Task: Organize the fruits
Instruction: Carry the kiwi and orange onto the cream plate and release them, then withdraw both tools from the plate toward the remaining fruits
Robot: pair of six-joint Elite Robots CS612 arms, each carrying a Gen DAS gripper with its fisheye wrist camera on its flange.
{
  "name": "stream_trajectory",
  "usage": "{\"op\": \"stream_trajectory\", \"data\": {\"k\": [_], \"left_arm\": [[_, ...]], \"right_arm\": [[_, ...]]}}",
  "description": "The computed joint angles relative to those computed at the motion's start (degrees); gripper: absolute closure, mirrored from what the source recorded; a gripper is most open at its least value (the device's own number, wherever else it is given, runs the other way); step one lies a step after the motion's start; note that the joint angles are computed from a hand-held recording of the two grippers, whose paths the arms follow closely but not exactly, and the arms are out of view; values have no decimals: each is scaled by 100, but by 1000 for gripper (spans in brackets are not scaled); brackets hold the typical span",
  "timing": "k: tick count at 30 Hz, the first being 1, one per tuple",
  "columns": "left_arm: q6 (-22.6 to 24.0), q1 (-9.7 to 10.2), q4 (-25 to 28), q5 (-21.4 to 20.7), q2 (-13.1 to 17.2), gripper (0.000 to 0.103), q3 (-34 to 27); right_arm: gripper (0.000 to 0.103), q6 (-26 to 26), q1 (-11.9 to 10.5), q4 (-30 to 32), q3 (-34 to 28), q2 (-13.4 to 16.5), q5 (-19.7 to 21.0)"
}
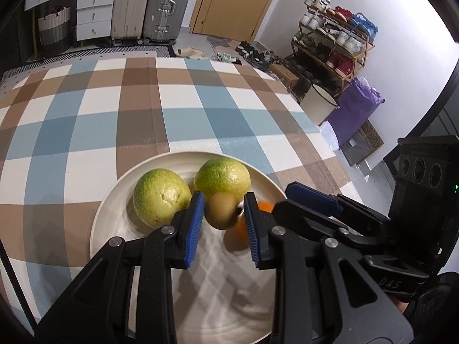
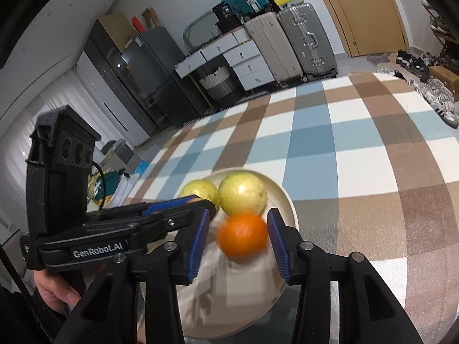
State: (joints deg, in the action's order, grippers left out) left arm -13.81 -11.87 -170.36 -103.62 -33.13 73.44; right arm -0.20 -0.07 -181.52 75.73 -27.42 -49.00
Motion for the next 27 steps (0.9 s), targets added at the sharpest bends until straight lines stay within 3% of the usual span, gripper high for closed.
{"op": "stream_trajectory", "data": {"k": [13,19,23,27], "left_arm": [[-40,-26,-426,131,-382,79,552],[-64,-56,-742,270,-655,79,995],[-85,-73,-958,393,-850,79,1341],[-77,-94,-1128,490,-1004,79,1635]], "right_arm": [[50,350,-94,-619,505,-275,-115],[50,320,-118,-903,856,-458,-102],[42,308,-127,-1134,1086,-567,-63],[42,202,-121,-1307,1292,-669,-52]]}}
